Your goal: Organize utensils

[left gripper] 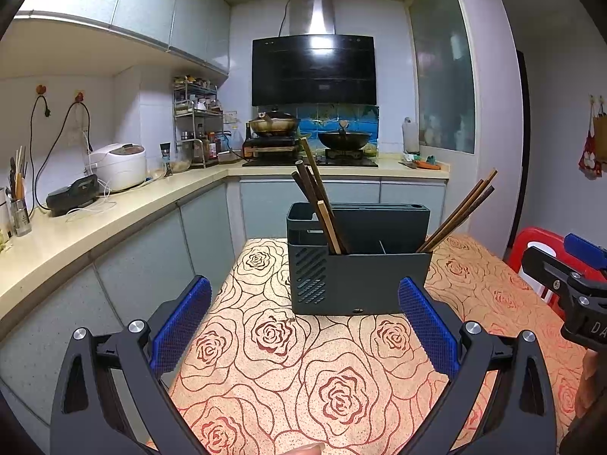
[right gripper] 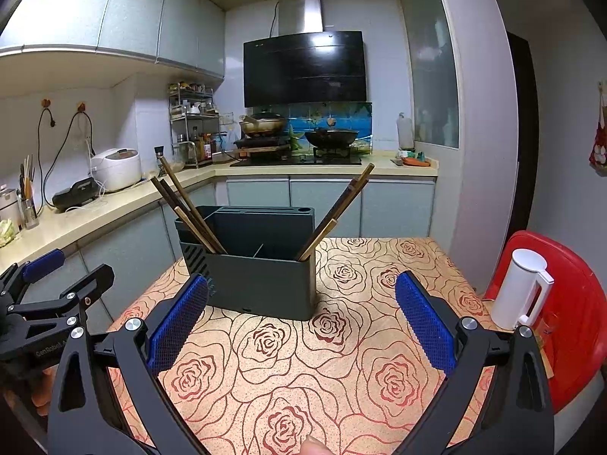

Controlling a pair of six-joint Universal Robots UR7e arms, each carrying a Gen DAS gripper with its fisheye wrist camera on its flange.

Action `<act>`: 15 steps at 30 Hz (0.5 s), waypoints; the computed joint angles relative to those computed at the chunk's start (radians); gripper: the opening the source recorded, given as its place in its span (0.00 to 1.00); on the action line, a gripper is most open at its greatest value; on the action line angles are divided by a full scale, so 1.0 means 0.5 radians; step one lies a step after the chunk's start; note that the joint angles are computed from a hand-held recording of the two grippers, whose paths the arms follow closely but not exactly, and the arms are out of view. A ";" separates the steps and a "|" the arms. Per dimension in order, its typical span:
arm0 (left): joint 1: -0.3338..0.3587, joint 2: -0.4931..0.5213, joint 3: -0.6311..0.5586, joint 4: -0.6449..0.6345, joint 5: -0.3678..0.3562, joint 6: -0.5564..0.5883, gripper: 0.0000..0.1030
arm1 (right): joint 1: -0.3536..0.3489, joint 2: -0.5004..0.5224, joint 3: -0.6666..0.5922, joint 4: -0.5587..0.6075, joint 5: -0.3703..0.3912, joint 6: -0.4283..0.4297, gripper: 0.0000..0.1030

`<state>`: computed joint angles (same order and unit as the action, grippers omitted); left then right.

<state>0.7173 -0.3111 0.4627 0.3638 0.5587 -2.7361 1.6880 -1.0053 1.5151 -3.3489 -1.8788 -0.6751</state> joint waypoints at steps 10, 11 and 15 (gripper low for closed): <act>-0.003 -0.004 0.010 -0.026 -0.001 0.028 0.93 | -0.002 -0.003 0.003 0.004 0.002 -0.006 0.93; -0.004 0.000 0.002 -0.023 0.000 0.028 0.93 | -0.002 -0.002 0.005 0.002 0.002 -0.008 0.93; -0.004 -0.002 0.006 -0.023 0.001 0.024 0.93 | -0.003 -0.006 0.009 0.005 0.003 -0.011 0.93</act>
